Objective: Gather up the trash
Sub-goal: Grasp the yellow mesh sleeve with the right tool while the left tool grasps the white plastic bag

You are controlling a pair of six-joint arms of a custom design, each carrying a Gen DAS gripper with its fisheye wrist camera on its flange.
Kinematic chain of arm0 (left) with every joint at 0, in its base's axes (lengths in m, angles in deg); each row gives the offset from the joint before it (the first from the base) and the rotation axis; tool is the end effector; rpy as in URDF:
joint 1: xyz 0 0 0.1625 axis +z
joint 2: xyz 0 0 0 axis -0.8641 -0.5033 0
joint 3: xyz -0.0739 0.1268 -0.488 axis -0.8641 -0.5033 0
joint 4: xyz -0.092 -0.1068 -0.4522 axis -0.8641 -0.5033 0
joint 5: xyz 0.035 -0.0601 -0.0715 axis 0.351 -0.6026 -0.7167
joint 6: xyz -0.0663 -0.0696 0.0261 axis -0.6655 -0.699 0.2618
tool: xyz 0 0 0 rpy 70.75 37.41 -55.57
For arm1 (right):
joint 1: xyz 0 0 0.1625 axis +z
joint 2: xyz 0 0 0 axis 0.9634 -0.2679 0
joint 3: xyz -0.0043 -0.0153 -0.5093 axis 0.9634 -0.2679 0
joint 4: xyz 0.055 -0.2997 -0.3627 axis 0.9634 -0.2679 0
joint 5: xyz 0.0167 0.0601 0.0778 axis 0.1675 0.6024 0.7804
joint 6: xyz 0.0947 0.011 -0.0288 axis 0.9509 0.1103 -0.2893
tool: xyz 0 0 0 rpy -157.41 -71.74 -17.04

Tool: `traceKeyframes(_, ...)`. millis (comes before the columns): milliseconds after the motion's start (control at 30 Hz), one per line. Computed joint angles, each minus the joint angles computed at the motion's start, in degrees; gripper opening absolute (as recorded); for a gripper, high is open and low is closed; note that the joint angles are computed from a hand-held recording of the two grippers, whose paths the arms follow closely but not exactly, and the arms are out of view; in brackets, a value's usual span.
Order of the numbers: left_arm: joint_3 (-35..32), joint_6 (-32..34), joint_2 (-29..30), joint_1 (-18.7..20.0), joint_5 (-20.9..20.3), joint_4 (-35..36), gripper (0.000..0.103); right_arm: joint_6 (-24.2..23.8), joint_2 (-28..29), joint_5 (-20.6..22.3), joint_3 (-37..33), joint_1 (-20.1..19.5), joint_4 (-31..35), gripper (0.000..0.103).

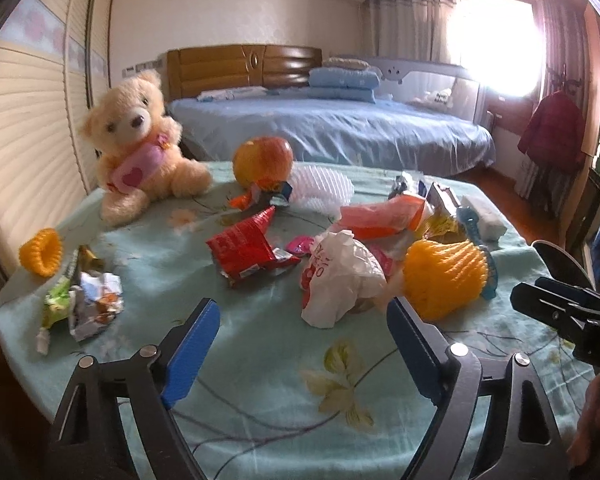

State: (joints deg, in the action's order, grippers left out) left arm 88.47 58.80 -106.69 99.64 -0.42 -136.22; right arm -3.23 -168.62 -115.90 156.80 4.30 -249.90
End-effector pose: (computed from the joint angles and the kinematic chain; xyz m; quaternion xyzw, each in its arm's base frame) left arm -0.3390 -0.5766 -0.0019 0.1025 0.8178 -0.4409 0.3554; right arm 0.0236 -0.5795 0.3307 0.3287 -0.9072 0.2322 0.1229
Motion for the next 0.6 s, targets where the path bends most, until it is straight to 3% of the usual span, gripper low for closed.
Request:
traceKeyframes(433, -5.9, 2.2, 1.0, 5.5, -6.2, 4.6, 0.068, 2.0, 5.4, -3.5, -4.9, 1.7, 5.4, 0.073)
traceKeyframes(500, -6.4, 2.1, 1.1, 6.0, -7.0, 5.1, 0.059, 2.3, 5.8, -3.6, -5.4, 1.7, 6.3, 0.065)
traceKeyframes(567, -6.8, 1.9, 1.0, 6.6, -9.1, 5.8, 0.038, 2.4, 6.2, -3.9, -5.9, 1.8, 7.2, 0.058)
traceKeyframes(600, -7.0, 2.0, 1.0, 6.8, -10.0, 6.0, 0.031, 2.1, 6.3, -4.0, -5.8, 1.8, 7.0, 0.047)
